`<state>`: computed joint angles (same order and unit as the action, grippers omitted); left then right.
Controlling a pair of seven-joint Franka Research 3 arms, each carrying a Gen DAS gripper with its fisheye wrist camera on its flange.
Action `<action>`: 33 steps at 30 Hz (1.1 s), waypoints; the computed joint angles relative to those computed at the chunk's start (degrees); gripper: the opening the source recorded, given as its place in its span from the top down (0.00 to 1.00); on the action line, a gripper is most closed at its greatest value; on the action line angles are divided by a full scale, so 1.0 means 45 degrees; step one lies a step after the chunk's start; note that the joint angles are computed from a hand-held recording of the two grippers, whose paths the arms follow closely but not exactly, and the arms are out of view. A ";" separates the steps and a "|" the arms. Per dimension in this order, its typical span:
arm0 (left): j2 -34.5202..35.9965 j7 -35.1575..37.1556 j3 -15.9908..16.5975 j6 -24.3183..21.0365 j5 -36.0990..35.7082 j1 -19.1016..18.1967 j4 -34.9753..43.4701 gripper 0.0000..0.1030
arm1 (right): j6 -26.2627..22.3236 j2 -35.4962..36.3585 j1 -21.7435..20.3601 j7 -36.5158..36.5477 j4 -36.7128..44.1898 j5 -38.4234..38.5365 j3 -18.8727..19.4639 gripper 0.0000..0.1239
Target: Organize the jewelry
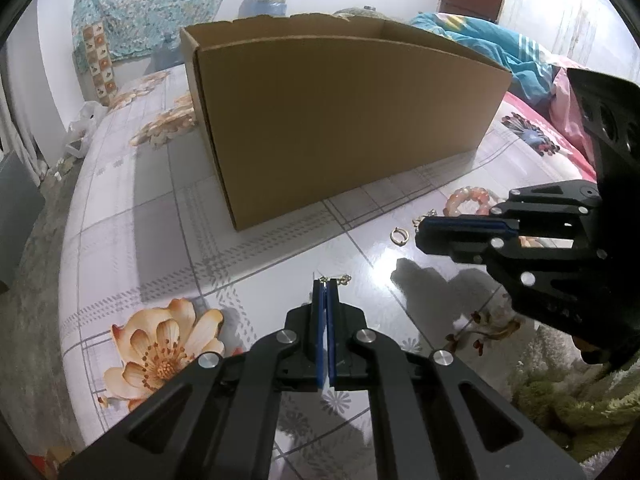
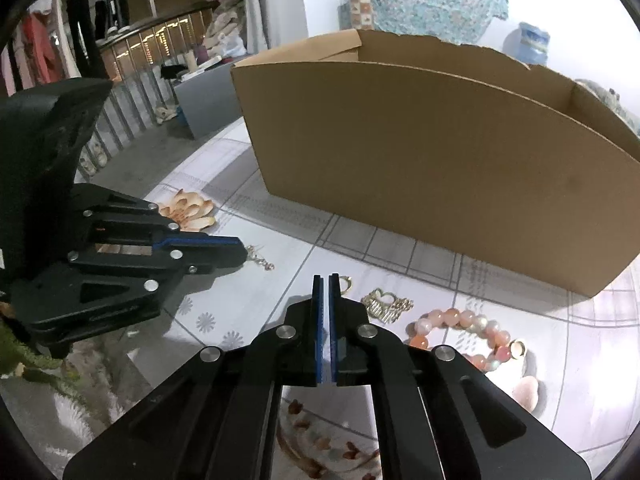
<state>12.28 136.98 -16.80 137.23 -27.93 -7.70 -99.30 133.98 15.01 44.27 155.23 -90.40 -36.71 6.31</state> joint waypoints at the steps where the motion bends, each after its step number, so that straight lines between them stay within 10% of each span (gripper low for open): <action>1: 0.0020 -0.0048 0.0004 -0.0018 0.0021 -0.0008 0.0001 0.99 | -0.0091 0.0034 0.0013 -0.0021 0.0072 -0.0043 -0.0015 0.92; 10: 0.0115 -0.0034 -0.0020 -0.0049 0.0164 -0.0005 0.0070 0.99 | -0.0415 0.0539 -0.0125 -0.0960 0.0654 0.0224 -0.0134 0.84; 33: -0.0031 0.0272 -0.0065 0.0163 0.0028 0.0050 -0.0087 0.99 | -0.0158 0.0085 -0.0059 -0.0929 0.0295 0.0265 -0.0197 1.00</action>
